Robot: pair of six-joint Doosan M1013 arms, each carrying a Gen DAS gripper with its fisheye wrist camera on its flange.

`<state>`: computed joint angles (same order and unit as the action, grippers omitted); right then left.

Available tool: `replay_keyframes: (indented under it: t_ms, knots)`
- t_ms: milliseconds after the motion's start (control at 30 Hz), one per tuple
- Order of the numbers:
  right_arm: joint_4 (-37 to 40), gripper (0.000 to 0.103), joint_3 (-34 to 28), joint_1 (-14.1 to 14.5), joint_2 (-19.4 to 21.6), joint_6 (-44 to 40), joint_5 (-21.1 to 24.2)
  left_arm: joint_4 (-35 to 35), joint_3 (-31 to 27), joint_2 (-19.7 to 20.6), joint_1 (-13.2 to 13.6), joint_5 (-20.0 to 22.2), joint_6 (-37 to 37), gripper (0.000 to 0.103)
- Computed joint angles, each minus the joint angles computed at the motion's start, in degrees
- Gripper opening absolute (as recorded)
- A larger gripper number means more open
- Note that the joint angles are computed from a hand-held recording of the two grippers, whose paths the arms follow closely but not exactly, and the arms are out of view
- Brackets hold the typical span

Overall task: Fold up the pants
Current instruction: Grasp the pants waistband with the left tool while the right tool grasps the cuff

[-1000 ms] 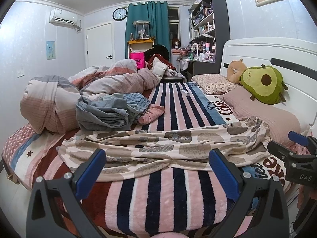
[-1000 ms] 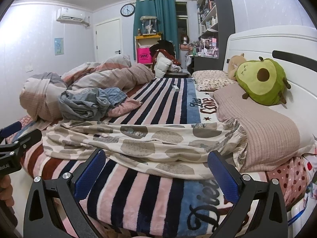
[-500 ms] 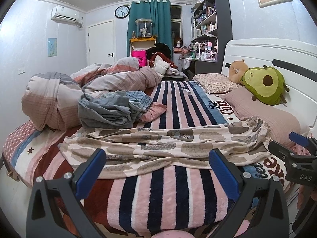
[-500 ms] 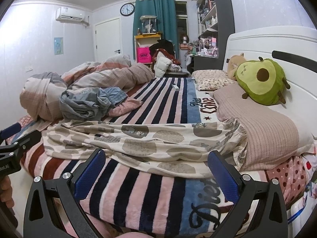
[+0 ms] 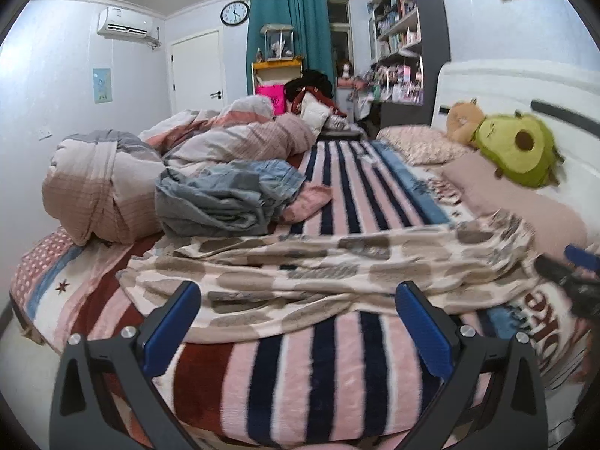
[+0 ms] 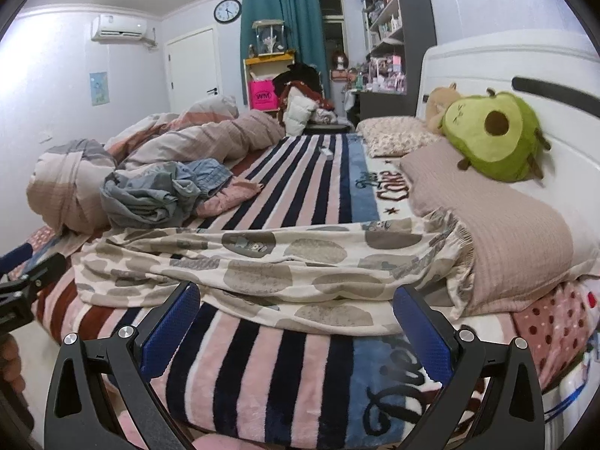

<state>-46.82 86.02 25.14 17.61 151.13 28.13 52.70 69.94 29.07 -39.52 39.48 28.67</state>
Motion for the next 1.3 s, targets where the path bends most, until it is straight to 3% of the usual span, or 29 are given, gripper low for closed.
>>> replay_keyframes:
  t_ms: [133, 333, 467, 600, 800, 900, 1033, 1300]
  knots:
    - [0.1, 0.103, -0.4, -0.9, 0.8, -1.0, 0.0, -2.5, -0.9, 1.2, 1.5, 1.1, 2.0, 0.102]
    - [1.5, 0.103, -0.2, -2.7, 2.0, -1.3, -4.3, -7.8, -2.1, 3.1, 3.9, 0.4, 4.4, 0.102]
    - [10.0, 0.103, 1.0, -4.9, 2.4, -7.1, -8.9, -15.3, -2.2, 4.0, 6.1, -1.5, 6.6, 0.102]
    - [15.2, 0.102, 1.9, -6.5, 3.3, -8.8, -9.7, -21.7, -0.4, 4.3, 8.9, -4.7, 4.5, 0.102]
    - [32.0, 0.102, 2.3, -9.3, 5.5, -19.0, -9.7, -25.4, -0.2, 5.6, 11.2, -3.7, 3.2, 0.102]
    - [40.9, 0.093, 2.2, -10.3, 6.5, -25.6, -9.7, -27.3, 0.0, 6.4, 12.1, -3.7, 2.9, 0.098]
    - [51.1, 0.088, 2.5, -11.4, 7.3, -32.0, -9.8, -32.0, 0.0, 7.4, 13.2, -4.1, 3.4, 0.091]
    - [60.7, 0.085, 3.9, -12.7, 7.2, -35.7, -13.6, -33.4, -1.9, 8.9, 13.8, -5.3, 3.9, 0.087]
